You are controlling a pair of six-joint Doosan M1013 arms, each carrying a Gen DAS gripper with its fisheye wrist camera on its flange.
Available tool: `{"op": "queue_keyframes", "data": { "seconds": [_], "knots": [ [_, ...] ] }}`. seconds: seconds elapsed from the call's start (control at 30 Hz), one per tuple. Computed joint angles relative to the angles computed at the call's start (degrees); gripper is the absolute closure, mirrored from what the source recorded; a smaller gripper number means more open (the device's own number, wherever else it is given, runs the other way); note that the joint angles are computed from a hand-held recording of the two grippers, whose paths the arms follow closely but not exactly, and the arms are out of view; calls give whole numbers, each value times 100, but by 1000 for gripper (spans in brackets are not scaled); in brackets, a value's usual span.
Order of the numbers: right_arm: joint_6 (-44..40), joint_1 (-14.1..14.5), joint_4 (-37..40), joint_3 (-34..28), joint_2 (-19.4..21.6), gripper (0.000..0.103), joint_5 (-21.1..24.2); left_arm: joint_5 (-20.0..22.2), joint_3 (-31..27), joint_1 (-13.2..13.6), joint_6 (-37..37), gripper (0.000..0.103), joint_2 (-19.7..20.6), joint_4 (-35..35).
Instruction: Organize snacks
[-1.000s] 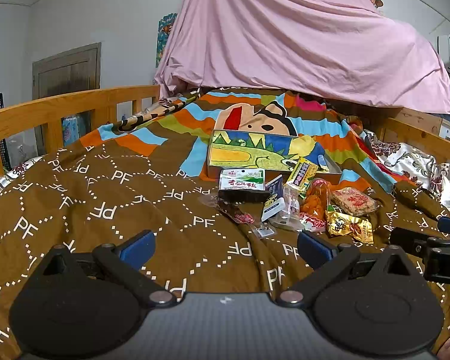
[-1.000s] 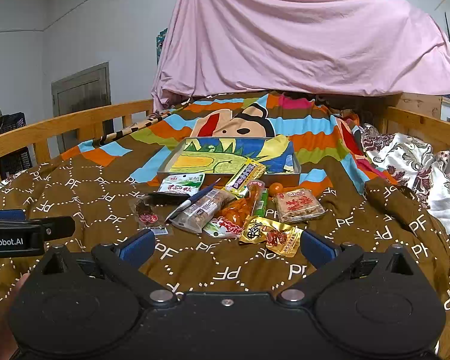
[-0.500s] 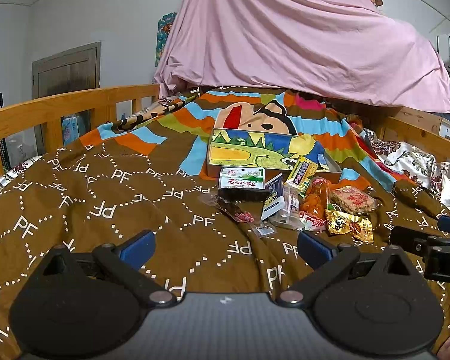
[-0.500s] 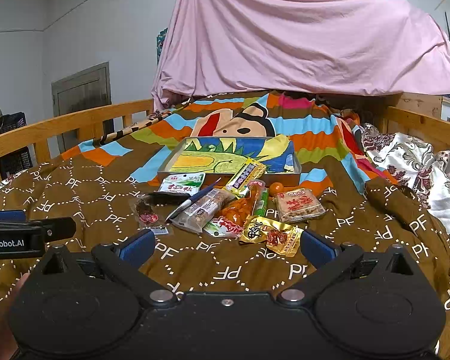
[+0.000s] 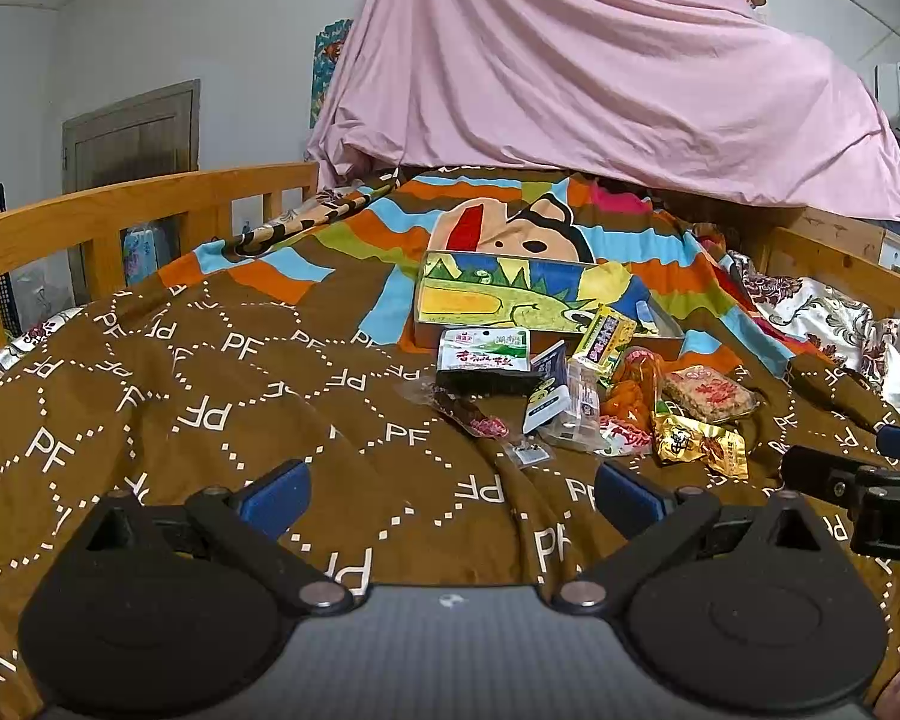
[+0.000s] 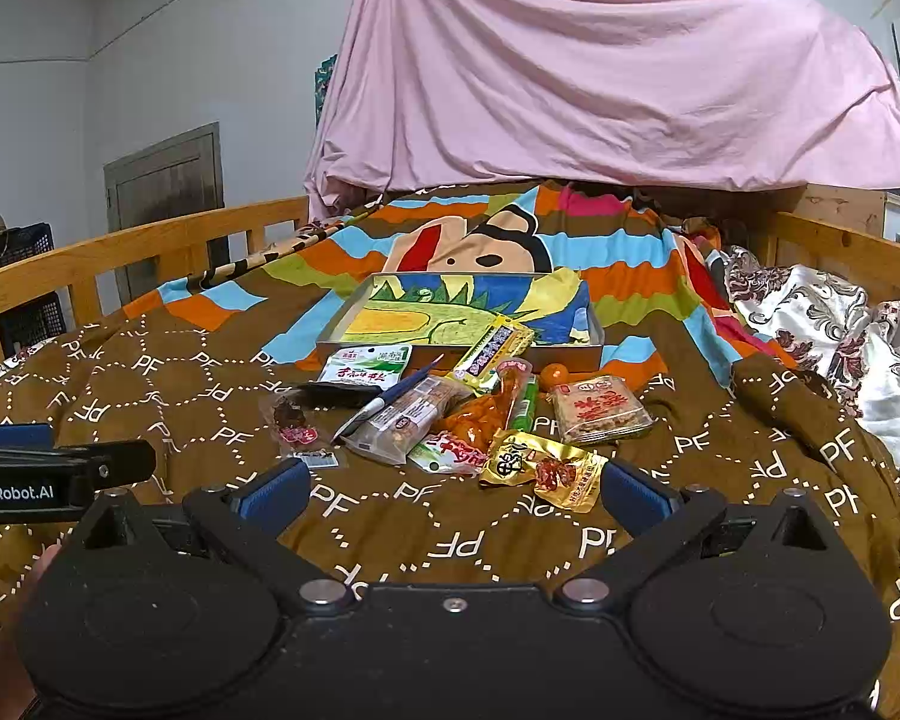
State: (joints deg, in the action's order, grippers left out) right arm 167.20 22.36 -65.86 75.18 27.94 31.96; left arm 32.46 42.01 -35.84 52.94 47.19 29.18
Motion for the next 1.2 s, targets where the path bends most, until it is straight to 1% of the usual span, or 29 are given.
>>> {"op": "queue_keyframes", "data": {
  "seconds": [0.13, 0.47, 0.7, 1.2],
  "knots": [
    [-1, -2, 2, 1, -1, 0, -2, 71, -85, 14, 108, 0, 23, -94],
    [-155, -10, 155, -35, 9, 0, 13, 12, -47, 17, 140, 0, 8, -137],
    [-389, -24, 435, -148, 79, 0, 132, 304, -230, 22, 372, 0, 92, -355],
    [-490, -33, 630, -162, 74, 0, 118, 627, -462, -26, 441, 0, 196, -290]
  ]
}}
